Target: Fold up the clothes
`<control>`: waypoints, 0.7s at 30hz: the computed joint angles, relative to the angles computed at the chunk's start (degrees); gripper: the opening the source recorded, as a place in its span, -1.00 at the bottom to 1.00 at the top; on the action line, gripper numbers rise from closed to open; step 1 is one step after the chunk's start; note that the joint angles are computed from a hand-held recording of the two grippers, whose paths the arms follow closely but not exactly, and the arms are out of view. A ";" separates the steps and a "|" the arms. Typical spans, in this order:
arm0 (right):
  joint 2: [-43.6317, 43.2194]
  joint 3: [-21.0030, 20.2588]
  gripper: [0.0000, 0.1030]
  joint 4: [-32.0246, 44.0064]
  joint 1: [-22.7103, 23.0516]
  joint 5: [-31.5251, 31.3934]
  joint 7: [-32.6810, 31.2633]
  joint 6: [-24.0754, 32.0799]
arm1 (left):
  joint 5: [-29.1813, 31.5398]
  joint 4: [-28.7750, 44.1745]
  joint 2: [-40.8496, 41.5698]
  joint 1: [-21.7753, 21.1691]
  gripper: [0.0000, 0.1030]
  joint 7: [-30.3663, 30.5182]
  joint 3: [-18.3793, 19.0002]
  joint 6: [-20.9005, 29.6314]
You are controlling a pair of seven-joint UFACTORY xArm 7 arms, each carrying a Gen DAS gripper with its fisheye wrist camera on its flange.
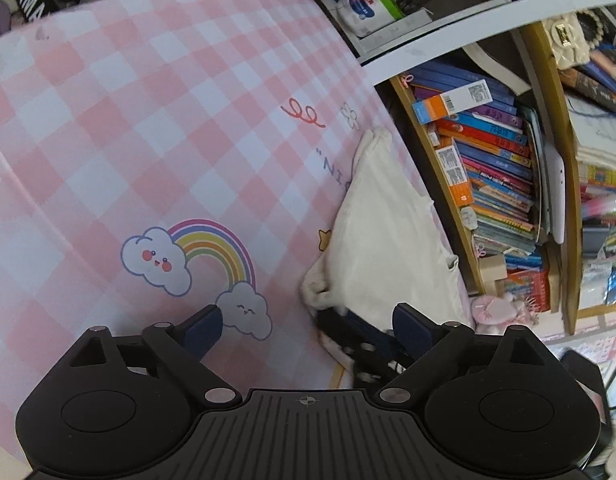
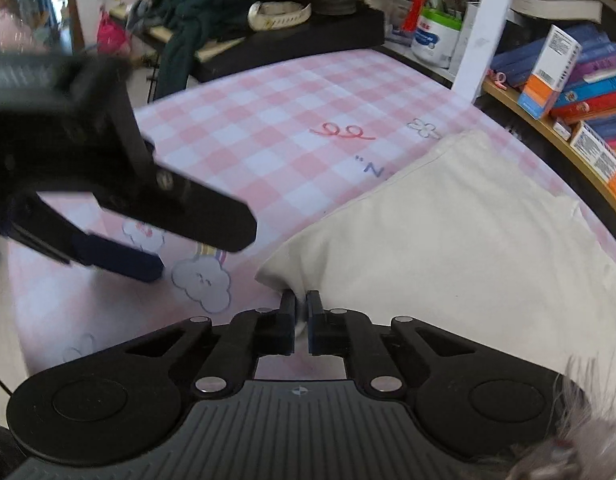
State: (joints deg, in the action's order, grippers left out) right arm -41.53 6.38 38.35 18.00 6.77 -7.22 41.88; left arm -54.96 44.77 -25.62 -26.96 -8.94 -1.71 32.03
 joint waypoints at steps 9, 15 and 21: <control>-4.82 -2.57 -0.94 1.84 0.16 3.05 1.40 1.23 | -24.79 6.53 9.73 -2.41 0.94 11.59 2.97 6.75; -5.18 -2.97 -0.81 2.22 -0.22 5.33 3.09 4.68 | -29.26 9.92 14.13 0.60 0.94 14.52 -1.08 7.04; -11.41 -1.59 -0.25 0.11 -6.05 1.27 8.33 8.10 | -29.60 9.59 13.85 3.69 0.94 15.42 -3.98 7.23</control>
